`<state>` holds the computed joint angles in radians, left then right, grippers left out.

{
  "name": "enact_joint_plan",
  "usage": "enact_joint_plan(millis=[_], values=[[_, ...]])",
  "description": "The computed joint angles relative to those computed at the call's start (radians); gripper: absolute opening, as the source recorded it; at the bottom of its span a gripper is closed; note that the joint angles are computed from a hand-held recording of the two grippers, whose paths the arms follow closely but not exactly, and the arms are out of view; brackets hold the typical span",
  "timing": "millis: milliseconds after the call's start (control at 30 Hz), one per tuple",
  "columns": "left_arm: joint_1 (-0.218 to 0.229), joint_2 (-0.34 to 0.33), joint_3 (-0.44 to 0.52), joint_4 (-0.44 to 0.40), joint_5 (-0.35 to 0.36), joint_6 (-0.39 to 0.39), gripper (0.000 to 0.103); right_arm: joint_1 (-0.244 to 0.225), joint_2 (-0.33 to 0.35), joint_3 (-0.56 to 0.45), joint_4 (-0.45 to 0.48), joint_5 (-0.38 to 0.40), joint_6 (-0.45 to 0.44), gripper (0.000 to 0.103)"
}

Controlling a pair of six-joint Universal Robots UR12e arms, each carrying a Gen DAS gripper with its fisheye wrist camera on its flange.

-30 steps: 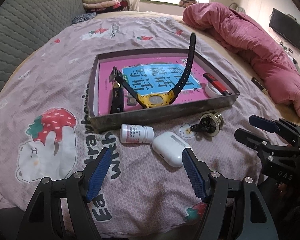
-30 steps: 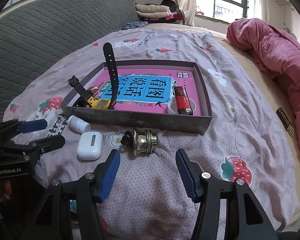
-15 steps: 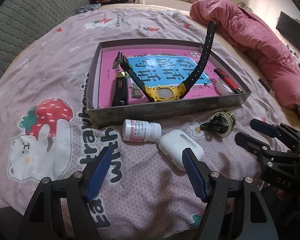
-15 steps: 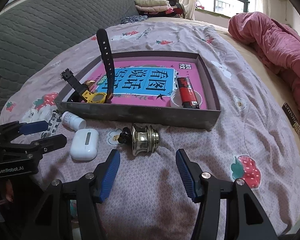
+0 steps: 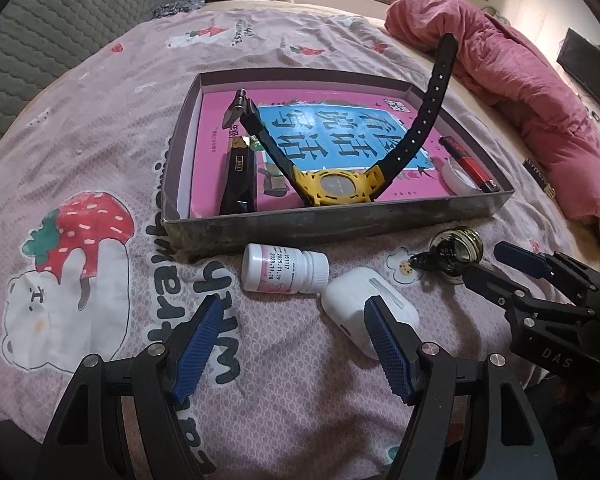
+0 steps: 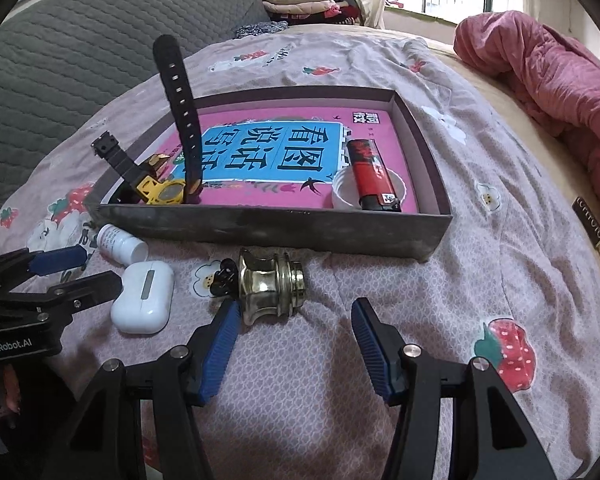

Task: Organize rigid objects
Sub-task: 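Move right tool toward brass spool while left tool moves toward white pill bottle, then close right tool on brass spool while left tool closes on white pill bottle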

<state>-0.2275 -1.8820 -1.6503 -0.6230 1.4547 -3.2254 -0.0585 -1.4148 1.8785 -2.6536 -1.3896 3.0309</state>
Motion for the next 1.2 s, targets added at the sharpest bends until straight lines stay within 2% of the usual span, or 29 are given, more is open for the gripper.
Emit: enact_joint_plan(millis=[133, 533, 667, 800, 967, 1200], values=[[0.002, -0.007, 0.006, 0.002, -0.002, -0.008, 0.074, -0.006, 0.005, -0.003, -0.009, 0.026, 0.004, 0.056], [0.003, -0.021, 0.018, 0.007, -0.013, -0.012, 0.074, -0.010, 0.021, -0.016, 0.003, 0.082, -0.004, 0.035], [0.003, -0.023, 0.019, 0.007, -0.014, -0.014, 0.074, -0.007, 0.021, -0.013, -0.015, 0.081, -0.008, 0.035], [0.002, -0.029, 0.024, 0.009, -0.016, -0.018, 0.074, -0.001, 0.018, -0.008, -0.048, 0.056, -0.015, 0.034], [0.001, -0.034, 0.027, 0.014, -0.013, -0.017, 0.074, 0.029, 0.016, 0.000, -0.119, -0.035, -0.079, 0.034], [-0.002, -0.050, 0.041, 0.021, 0.008, -0.022, 0.074, 0.045, 0.018, 0.001, -0.138, -0.050, -0.121, 0.034]])
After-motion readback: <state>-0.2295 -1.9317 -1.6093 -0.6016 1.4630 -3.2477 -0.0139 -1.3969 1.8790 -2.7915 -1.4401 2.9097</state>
